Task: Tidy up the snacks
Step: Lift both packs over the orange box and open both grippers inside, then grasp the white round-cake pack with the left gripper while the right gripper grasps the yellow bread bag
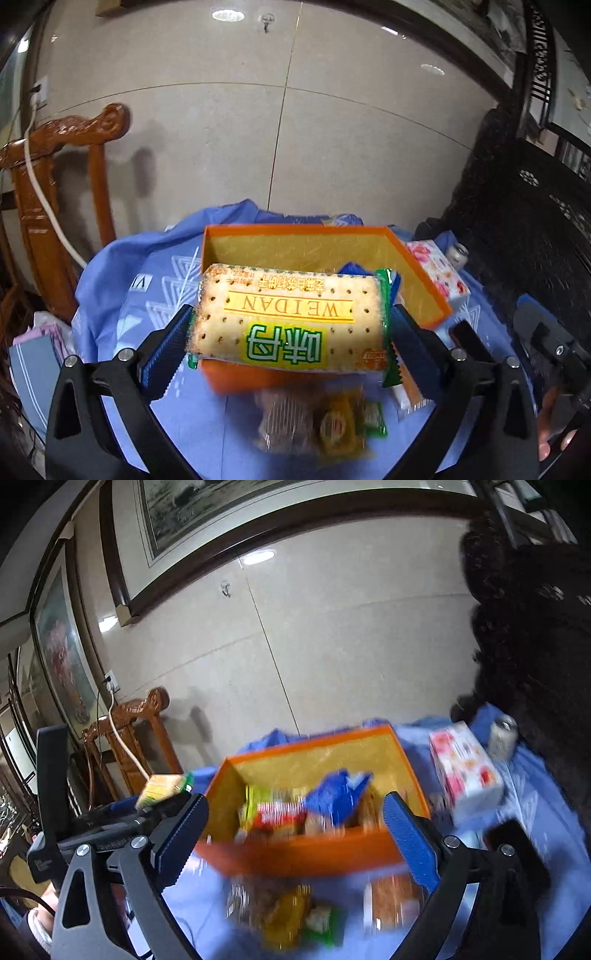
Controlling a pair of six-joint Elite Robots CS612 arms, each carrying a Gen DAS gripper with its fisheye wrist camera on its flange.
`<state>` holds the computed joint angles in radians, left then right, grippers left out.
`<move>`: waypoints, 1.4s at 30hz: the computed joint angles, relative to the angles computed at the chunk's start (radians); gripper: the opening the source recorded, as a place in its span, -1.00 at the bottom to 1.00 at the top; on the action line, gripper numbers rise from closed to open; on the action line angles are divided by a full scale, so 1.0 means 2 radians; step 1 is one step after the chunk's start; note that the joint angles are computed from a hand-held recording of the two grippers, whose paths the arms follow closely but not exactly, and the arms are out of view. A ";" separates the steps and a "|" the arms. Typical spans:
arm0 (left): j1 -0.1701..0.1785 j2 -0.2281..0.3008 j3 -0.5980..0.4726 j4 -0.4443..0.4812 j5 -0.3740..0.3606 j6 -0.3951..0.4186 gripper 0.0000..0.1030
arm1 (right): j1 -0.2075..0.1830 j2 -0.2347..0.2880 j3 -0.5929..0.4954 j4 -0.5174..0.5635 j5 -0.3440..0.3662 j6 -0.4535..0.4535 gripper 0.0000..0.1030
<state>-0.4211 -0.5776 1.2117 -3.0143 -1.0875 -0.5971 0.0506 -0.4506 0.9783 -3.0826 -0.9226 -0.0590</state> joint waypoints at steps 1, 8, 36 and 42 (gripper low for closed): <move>0.001 0.005 -0.010 -0.002 0.009 -0.008 0.92 | 0.002 0.007 -0.021 0.002 -0.002 0.002 0.86; 0.025 0.030 -0.081 0.056 -0.063 0.012 0.92 | 0.005 0.017 -0.052 -0.028 -0.008 0.025 0.87; -0.008 -0.006 0.070 -0.038 0.013 0.003 0.92 | 0.002 -0.022 0.088 0.048 -0.014 -0.095 0.92; -0.025 -0.011 0.110 -0.050 0.012 0.012 0.92 | 0.004 -0.025 0.115 0.074 -0.022 -0.119 0.91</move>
<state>-0.4716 -0.5986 1.4326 -3.1152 -1.0632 -0.5733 0.0578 -0.5002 1.2092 -2.9340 -0.9675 -0.2980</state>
